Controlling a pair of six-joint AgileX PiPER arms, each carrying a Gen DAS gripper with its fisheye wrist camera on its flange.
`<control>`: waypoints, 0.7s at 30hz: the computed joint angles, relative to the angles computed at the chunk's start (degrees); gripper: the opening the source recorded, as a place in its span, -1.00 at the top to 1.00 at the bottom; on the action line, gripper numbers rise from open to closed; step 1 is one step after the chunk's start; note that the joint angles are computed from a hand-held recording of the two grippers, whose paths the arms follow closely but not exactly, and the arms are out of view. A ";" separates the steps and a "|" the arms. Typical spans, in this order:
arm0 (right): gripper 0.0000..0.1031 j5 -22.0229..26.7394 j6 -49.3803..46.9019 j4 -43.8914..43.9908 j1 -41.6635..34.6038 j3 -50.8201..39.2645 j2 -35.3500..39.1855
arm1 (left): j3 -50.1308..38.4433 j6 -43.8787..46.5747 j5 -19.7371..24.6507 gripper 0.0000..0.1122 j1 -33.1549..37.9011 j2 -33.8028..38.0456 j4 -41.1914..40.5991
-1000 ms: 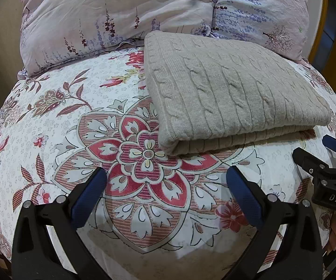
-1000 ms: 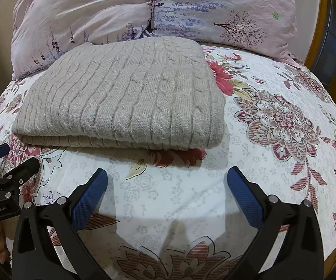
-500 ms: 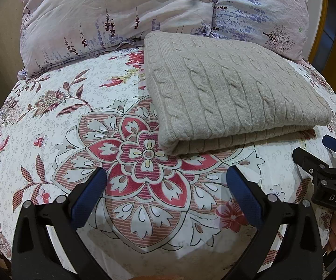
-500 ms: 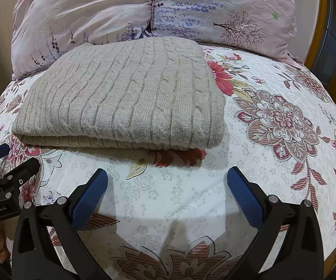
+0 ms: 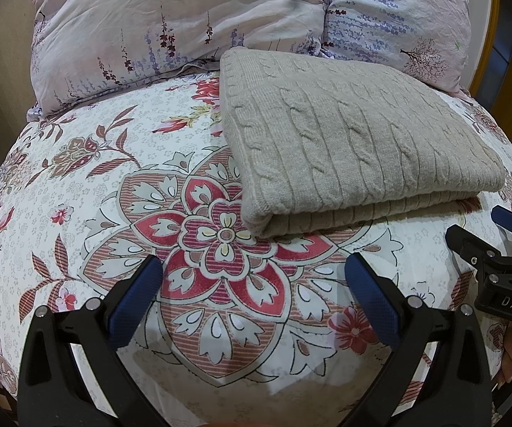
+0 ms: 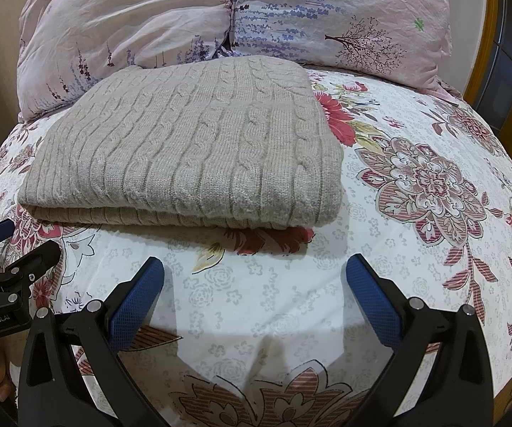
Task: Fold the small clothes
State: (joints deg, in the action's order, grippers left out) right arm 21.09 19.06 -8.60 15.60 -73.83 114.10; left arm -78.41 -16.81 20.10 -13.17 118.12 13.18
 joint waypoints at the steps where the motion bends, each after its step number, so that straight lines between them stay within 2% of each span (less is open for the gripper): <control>1: -0.97 0.00 0.00 0.00 0.00 0.00 0.00 | -0.05 0.01 0.03 -0.81 0.00 0.02 -0.01; 21: -0.97 -0.06 0.40 -0.30 0.04 0.09 -0.04 | -0.07 -0.44 0.04 -0.81 -0.06 0.04 0.30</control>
State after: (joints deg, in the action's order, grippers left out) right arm 21.03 19.47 -8.90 15.64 -73.74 114.06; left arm -78.48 -17.25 20.13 -13.23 118.17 13.48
